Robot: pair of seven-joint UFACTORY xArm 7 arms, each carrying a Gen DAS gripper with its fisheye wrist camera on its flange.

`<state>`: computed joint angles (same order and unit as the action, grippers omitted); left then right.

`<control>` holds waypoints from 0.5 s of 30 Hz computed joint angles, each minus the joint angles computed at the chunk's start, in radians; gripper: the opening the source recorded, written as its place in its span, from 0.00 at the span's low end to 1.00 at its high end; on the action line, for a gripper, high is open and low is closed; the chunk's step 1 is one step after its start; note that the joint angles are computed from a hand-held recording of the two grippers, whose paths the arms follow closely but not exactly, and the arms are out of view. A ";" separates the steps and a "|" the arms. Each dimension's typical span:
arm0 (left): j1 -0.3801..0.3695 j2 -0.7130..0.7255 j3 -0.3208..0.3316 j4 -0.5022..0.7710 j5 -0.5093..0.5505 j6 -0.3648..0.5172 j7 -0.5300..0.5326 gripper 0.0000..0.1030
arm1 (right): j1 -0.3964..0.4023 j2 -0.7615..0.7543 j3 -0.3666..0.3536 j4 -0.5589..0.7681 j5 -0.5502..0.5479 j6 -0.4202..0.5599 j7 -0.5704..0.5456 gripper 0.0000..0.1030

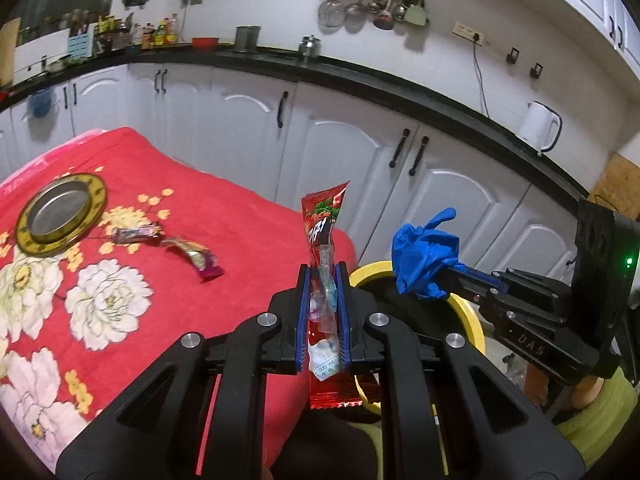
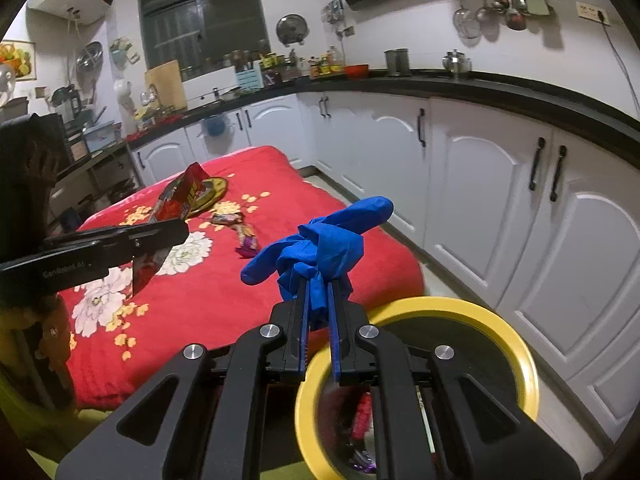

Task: Collect trash
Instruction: 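Carry the red packet with the left gripper while the right gripper carries the blue glove to the bin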

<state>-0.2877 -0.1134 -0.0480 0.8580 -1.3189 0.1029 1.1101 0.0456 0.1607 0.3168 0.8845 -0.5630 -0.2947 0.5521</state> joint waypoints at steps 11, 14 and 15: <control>-0.018 0.077 -0.056 0.065 0.036 -0.004 -0.033 0.07 | 0.042 -0.051 -0.103 -0.096 0.067 -0.029 -0.052 0.08; -0.018 0.099 -0.073 0.083 0.065 -0.005 -0.054 0.07 | 0.046 -0.059 -0.117 -0.115 0.074 -0.027 -0.053 0.08; -0.018 0.105 -0.078 0.088 0.073 -0.005 -0.060 0.07 | 0.045 -0.060 -0.120 -0.120 0.073 -0.028 -0.051 0.08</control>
<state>-0.3053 -0.0081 -0.1264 0.9459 -1.2460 0.0978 1.0503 0.0905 0.1011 0.1968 0.7647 -0.4901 -0.3227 0.5012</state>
